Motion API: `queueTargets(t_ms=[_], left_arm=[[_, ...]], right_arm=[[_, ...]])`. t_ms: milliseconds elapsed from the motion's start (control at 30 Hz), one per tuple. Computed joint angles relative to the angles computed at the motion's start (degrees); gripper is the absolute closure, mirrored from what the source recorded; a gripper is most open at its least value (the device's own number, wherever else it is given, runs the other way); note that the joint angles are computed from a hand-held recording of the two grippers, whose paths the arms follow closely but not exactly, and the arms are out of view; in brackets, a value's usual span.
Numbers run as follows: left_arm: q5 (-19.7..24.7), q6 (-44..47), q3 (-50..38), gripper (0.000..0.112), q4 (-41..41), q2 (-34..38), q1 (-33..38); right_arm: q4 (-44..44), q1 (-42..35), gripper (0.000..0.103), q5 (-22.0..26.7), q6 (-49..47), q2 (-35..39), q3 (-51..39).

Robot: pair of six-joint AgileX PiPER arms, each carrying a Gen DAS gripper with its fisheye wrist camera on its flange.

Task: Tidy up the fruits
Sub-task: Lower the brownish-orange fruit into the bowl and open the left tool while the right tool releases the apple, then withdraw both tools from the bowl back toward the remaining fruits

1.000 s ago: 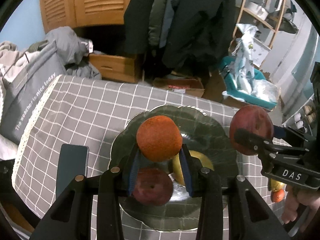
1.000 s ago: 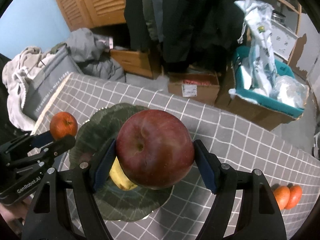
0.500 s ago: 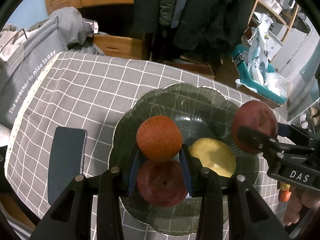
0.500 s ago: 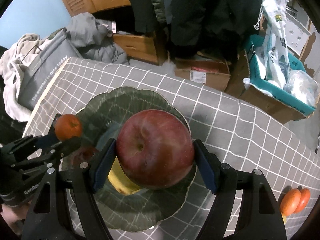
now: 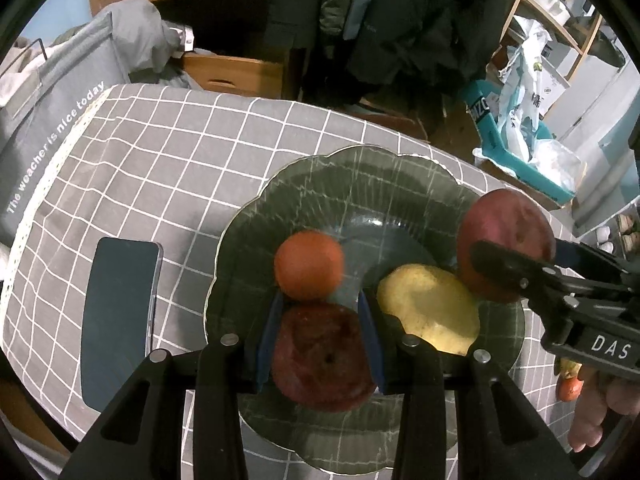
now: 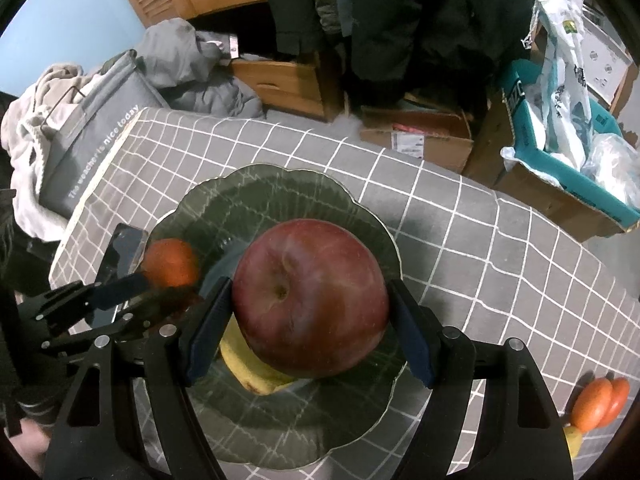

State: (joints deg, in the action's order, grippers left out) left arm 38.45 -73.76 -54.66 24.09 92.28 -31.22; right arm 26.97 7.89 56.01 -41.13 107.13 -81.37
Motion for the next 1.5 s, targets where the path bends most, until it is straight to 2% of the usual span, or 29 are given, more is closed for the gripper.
queueTargets(t_ms=[100,167,233,600,667,1000,1167,1300,1367,1500], left_arm=[[-0.03,0.23,-0.09,0.072,0.04,0.06,0.03],[0.05,0.97,-0.28,0.063,-0.66,0.40,0.26],[0.29,0.50,-0.26,0.059,-0.36,0.52,0.14],[1.52,-0.16,-0.54,0.059,-0.04,-0.62,-0.37],[2.10,-0.52,-0.78,0.056,0.43,-1.09,-0.84],[7.04,-3.14,-3.69,0.041,3.62,-3.51,-3.80],[11.24,-5.30,-6.55,0.031,6.30,-4.20,-6.52],[13.67,-6.25,-8.52,0.030,7.39,-4.85,-8.12],[14.83,-6.66,-9.38,0.025,7.90,-5.07,-8.84],[17.61,-7.85,-11.58,0.025,9.70,-5.47,-11.34]], right_arm=[[-0.57,0.34,0.025,0.16,0.40,0.31,-0.13],[-0.93,0.44,0.025,0.14,0.64,0.53,-0.14],[-1.62,0.56,0.025,0.42,1.16,0.86,-0.49],[2.23,-1.04,0.025,2.84,-0.15,-0.65,-2.49],[2.35,-1.23,0.025,3.09,-0.16,-1.27,-2.63],[0.41,-2.94,0.025,1.24,-0.61,-5.97,-1.10],[-0.33,-4.58,0.025,0.01,-1.34,-9.45,-0.17],[-0.13,-6.63,0.023,-0.77,-2.33,-12.33,0.28],[0.52,-7.77,0.022,-0.60,-2.94,-13.29,0.04],[2.66,-11.03,0.020,0.45,-4.48,-15.49,-0.73]])
